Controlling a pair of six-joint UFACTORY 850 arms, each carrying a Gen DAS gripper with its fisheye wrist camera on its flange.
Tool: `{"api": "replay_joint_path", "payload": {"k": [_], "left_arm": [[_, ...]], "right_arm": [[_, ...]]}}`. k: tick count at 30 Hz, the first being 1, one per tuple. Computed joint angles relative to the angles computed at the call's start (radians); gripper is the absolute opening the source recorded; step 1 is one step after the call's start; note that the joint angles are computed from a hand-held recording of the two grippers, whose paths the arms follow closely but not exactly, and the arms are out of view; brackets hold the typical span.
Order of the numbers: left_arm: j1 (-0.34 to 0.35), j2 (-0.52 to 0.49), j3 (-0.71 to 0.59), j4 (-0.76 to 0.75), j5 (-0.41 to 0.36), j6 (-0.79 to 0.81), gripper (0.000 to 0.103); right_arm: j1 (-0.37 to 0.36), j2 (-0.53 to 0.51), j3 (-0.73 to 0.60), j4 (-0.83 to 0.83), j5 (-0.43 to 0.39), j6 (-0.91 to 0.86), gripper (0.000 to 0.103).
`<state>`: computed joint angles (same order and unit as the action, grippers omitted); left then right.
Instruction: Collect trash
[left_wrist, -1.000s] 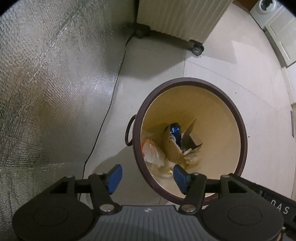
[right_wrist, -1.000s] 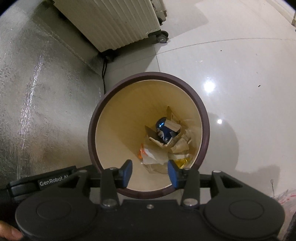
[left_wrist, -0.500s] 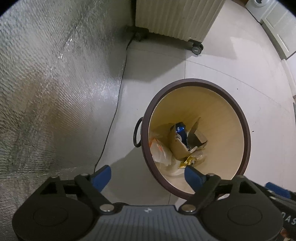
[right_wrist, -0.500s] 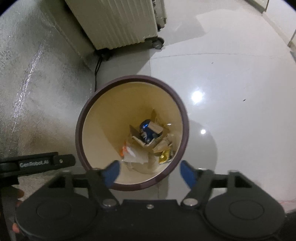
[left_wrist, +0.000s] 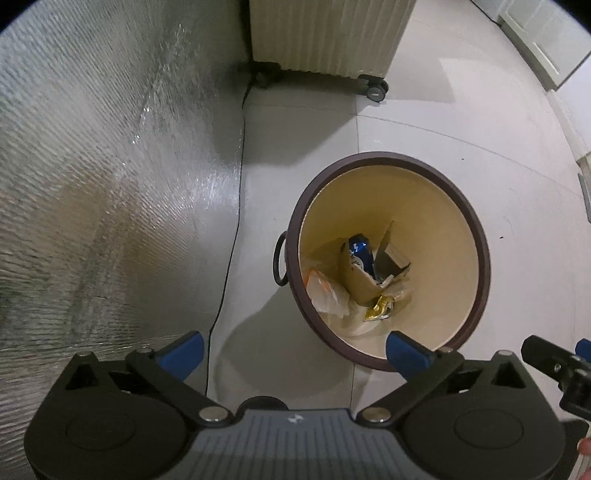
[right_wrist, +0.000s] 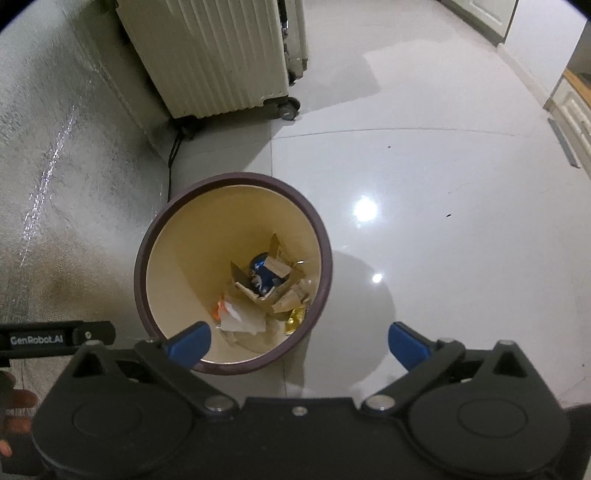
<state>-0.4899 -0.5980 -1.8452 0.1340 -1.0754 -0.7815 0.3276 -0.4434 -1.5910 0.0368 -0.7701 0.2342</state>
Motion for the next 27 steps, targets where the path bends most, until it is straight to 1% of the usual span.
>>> {"api": "replay_joint_path", "payload": {"k": [5,9,14,17,27], "left_arm": [[0.008,0.054,0.028,-0.058,0.003,0.026,0.103],[-0.007,0.103,0.056,-0.047,-0.020,0.021,0.103],[-0.027,0.163,0.089,-0.044,-0.028,0.014,0.103],[-0.045,0.198,0.093,-0.029,-0.033,0.009,0.103],[-0.123,0.289,0.070,0.059,-0.087,-0.034,0.103]], "right_arm": [[0.009,0.042,0.008,-0.048,-0.018,0.039,0.103],[0.013,0.091,0.026,-0.046,-0.034,0.046,0.103],[0.025,0.160,0.055,-0.061,-0.055,0.074,0.103],[0.033,0.206,0.072,-0.081,-0.066,0.096,0.103],[0.060,0.343,0.101,-0.158,-0.104,0.201,0.103]]}}
